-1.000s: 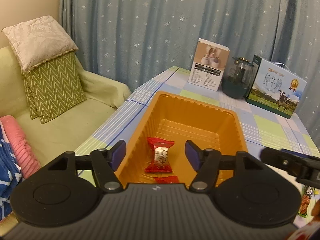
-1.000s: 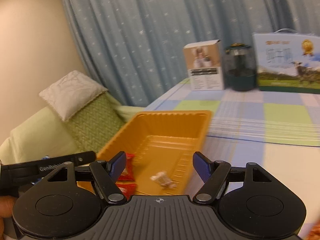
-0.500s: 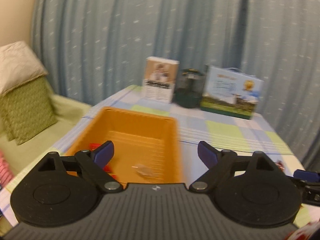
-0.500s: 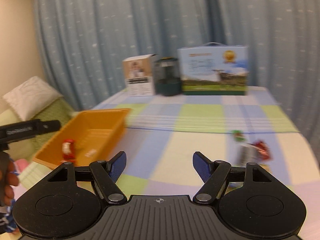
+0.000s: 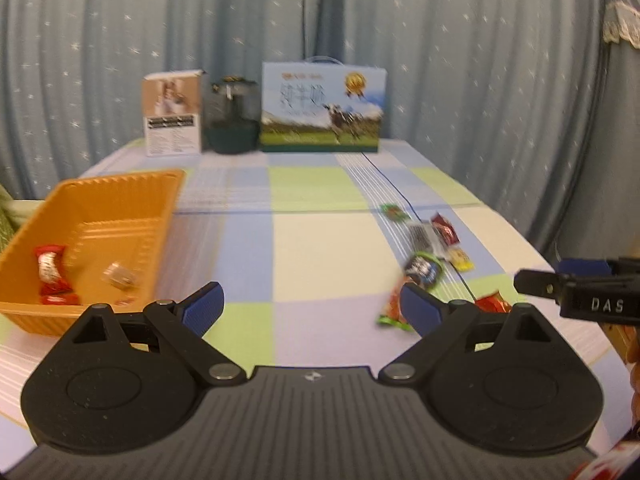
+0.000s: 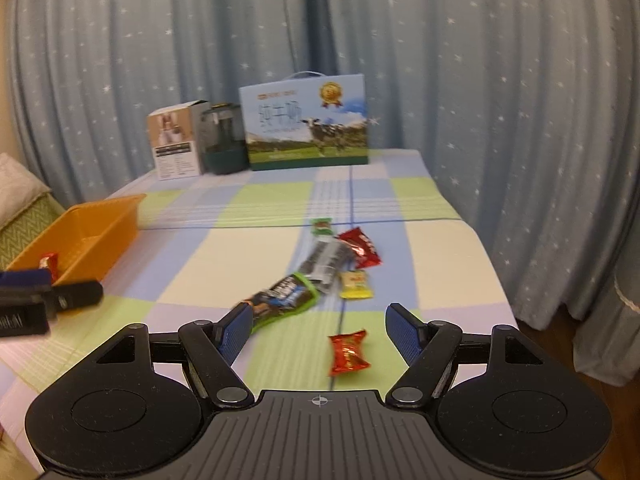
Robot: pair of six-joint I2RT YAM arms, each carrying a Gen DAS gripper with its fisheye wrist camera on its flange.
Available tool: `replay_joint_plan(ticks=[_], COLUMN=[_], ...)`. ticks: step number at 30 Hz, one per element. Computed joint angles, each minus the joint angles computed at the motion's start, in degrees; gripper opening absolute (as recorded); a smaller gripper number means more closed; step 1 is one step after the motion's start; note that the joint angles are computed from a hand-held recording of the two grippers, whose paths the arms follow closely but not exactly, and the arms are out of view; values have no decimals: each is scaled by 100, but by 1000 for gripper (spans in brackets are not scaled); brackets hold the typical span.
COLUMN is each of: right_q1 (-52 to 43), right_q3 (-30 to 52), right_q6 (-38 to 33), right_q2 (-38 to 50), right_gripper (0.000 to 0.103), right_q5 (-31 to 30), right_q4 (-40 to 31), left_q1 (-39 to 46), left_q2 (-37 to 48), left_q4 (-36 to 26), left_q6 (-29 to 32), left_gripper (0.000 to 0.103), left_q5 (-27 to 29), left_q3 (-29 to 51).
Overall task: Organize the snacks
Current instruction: 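Return both tools to the pile and grasp a red candy with the right tool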
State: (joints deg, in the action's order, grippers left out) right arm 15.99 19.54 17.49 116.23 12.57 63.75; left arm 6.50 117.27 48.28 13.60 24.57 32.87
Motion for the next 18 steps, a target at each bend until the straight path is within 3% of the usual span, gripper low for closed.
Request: replay_joint_plan(ticks=[13,18], right_q1=[-357,-337], right_q3=[610,945], right_q6=[-53,-278], right_q2=[900,1107], right_gripper=[72,55], right_q5=[-236,-251], right_q4=[-134,-412], left_q1=[-573,-648], left_q2=[615,818], left_q4=[-343,-429], left_q6=[161,239], left_gripper=[93,93], left_q5=[-455,-530], left_q3=[587,785])
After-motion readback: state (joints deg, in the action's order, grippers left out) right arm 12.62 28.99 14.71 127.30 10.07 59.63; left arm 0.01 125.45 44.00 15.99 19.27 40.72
